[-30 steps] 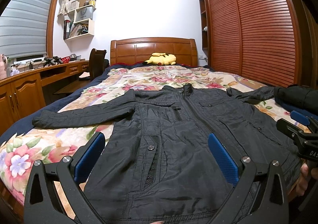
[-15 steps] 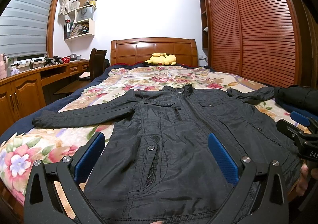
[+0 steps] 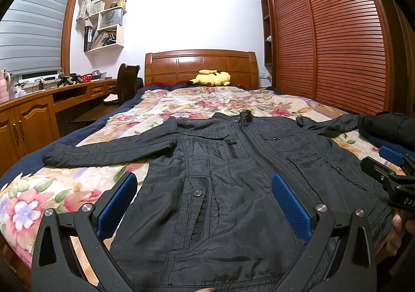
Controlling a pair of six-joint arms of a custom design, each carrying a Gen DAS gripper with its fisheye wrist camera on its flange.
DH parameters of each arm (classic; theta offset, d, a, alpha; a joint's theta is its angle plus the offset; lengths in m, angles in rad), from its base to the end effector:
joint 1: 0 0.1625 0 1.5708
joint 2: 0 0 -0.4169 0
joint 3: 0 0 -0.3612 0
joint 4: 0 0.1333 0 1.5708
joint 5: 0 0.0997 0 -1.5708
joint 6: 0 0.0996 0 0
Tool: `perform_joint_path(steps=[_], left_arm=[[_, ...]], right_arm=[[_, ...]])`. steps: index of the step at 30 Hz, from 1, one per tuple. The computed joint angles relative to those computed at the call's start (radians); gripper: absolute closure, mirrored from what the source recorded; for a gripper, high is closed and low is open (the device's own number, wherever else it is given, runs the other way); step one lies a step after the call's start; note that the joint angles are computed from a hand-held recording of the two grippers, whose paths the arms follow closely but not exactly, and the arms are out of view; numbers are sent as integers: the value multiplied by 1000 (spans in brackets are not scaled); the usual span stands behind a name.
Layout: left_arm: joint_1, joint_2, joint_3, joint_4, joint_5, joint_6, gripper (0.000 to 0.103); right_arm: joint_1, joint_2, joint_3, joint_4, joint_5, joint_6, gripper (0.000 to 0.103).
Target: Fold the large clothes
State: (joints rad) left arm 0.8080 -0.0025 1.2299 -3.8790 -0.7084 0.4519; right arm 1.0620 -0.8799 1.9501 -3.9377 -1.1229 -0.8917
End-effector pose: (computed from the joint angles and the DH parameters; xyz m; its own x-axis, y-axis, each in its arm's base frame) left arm -0.2930 -0.6089 -0.1191 -0.6976 0.1172 -0.7068 0.7001 0.3213 -0.6377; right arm -0.1150 -0.5684 0.2386 -0.7246 -0.1369 0.6755 -0.6878 0.2068 -0.6959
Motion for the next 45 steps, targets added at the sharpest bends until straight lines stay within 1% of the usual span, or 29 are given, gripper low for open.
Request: perform_joint_path(steps=[9,13,20,28,32,37,40,45], left_arm=[[0,-1,1,0,1,-1,0],[-1,-14,15,19,6,-15,0],[3,-54,53,54,15,-37,0],[22,-99,91,81,31,-67,0],[30,-115,101,63,57,-35,0],[52,-148,123,68,63,-42,0],[68,-164,134,67,66,-45,0],[96,-196,153,76,70,-55,0]], right_arm=[[0,0,2,1,-1,-2,0],[2,-3,4,11,-4,-9,0],[21,-23,5,105,-12,-47,0],[66,-46,-23,203,-43,-81,0],[84,-37,-50,223,-45,-98,0],[99,-8,-97,252,-47,-112,0],[111,8,-120,268,-56,-120,0],[136,44,-194,330,-89,-143,0]])
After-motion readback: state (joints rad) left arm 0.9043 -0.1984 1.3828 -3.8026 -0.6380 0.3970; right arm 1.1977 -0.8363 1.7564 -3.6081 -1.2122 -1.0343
